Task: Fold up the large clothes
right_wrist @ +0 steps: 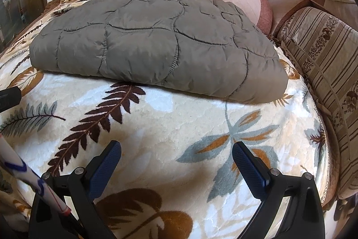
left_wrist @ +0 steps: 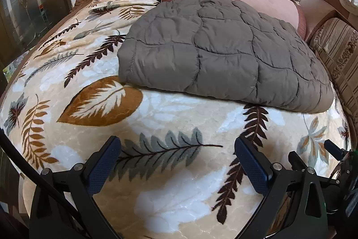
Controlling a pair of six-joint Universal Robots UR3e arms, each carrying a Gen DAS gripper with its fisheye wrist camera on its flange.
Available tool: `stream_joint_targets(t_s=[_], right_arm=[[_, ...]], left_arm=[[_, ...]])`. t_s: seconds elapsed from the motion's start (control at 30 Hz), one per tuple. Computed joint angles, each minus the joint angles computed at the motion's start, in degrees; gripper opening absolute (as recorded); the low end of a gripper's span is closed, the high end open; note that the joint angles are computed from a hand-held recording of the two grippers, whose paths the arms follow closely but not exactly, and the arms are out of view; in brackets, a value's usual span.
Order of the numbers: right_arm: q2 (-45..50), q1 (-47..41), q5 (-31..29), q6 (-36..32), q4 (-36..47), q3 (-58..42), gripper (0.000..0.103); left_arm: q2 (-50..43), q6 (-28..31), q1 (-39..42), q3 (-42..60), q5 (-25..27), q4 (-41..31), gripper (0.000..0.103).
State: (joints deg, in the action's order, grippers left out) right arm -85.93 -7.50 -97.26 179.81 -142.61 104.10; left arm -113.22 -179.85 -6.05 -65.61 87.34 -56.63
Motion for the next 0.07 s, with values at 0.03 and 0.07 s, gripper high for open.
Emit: stream_joint_targets(t_s=[0.03, 0.07], right_arm=[[0.01, -0.19, 0.1, -0.04, 0.02, 0.04, 0.101], [-0.03, -0.38, 0.23, 0.03, 0.08, 0.12, 0.101]], left_arm=[[-0.12, -0.06, 0.14, 0.0, -0.05, 0.05, 0.101], [-0.39, -0.23, 0.21, 0.02, 0.22, 0.26, 0.101]])
